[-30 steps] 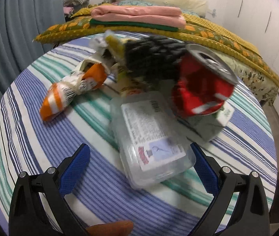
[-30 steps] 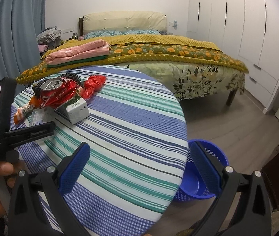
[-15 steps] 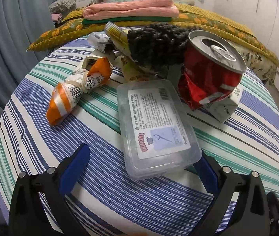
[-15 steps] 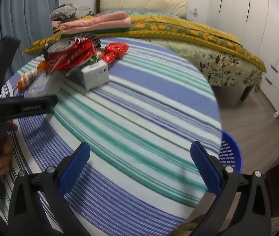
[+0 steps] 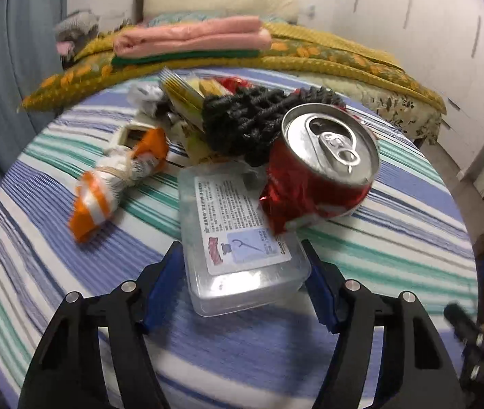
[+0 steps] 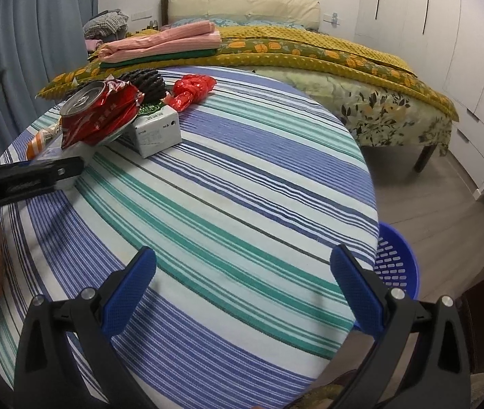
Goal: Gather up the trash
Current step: 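Reach the left gripper to the clear plastic box and close on it, then lift the box with the left gripper while the right gripper grasps the red Coke can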
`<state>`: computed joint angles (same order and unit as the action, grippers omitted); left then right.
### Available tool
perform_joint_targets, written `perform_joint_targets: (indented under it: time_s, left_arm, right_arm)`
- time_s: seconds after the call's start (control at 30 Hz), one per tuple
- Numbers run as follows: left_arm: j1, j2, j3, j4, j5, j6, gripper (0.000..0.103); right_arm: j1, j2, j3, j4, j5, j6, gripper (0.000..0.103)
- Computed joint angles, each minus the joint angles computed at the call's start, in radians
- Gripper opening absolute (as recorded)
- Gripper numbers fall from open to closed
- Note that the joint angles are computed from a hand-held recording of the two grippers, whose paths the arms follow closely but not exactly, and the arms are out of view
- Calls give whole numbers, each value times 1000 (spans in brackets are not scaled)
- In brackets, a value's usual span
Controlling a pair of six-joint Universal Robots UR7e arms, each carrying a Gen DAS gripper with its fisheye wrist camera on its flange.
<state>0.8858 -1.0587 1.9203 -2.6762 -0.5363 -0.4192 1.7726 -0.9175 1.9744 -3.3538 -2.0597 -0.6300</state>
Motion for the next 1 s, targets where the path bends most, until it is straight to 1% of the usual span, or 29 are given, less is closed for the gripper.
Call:
perform_joint_targets:
  time_s: [0.07, 0.2, 0.27, 0.33, 0.37, 0.4, 0.43, 0.5, 0.53, 0.57, 0.63, 0.7, 0.83, 0.87, 0.93, 0.97, 1.0]
  left_arm:
    - [-12, -41, 40, 8, -16, -9, 67]
    - [-42, -149, 133, 75, -24, -72, 68]
    - [-48, -185, 162, 99, -39, -107, 68]
    - [-41, -204, 179, 91, -59, -117, 74]
    - [-36, -201, 179, 85, -56, -118, 79]
    - [-35, -202, 183, 89, -51, -127, 81]
    - [-30, -200, 182, 89, -53, -129, 82]
    - [-26, -194, 182, 71, -50, -117, 86]
    - [-26, -191, 179, 81, -46, -120, 86]
    - [-26, -190, 178, 86, -39, -122, 87]
    - [-25, -185, 172, 99, -30, -127, 88]
    - [-27, -184, 172, 105, -26, -131, 88]
    - [-28, -192, 187, 79, -29, -128, 88]
    - [-29, -194, 191, 66, -32, -124, 88]
    - [-28, -195, 195, 52, -35, -119, 88]
    - [-28, -195, 195, 52, -35, -119, 88]
    - [-28, -195, 195, 51, -35, -118, 88]
  right_arm:
    - [-2, -5, 3, 2, 14, -4, 98]
    - [-7, -12, 9, 13, 60, -9, 98]
    - [-5, -13, 8, 29, 77, -7, 98]
    - [0, -13, -1, 65, 90, 7, 98]
    - [3, -14, -4, 83, 99, 16, 98]
    - [3, -19, -7, 115, 126, 30, 98]
    - [-2, -30, -17, 173, 182, 49, 98]
    - [-10, -37, -45, 262, 262, 74, 98]
    - [-13, -32, -73, 320, 303, 83, 98]
    - [-14, -24, -95, 357, 326, 90, 98]
    - [-26, 6, -174, 494, 428, 115, 98]
    - [-29, 44, -235, 569, 475, 142, 98]
    - [-27, 105, -326, 637, 526, 171, 98]
    - [-28, 117, -350, 662, 549, 184, 98]
    - [-22, 132, -386, 711, 566, 209, 88]
    - [-21, 132, -389, 721, 569, 214, 67]
    - [-21, 127, -387, 728, 573, 218, 57]
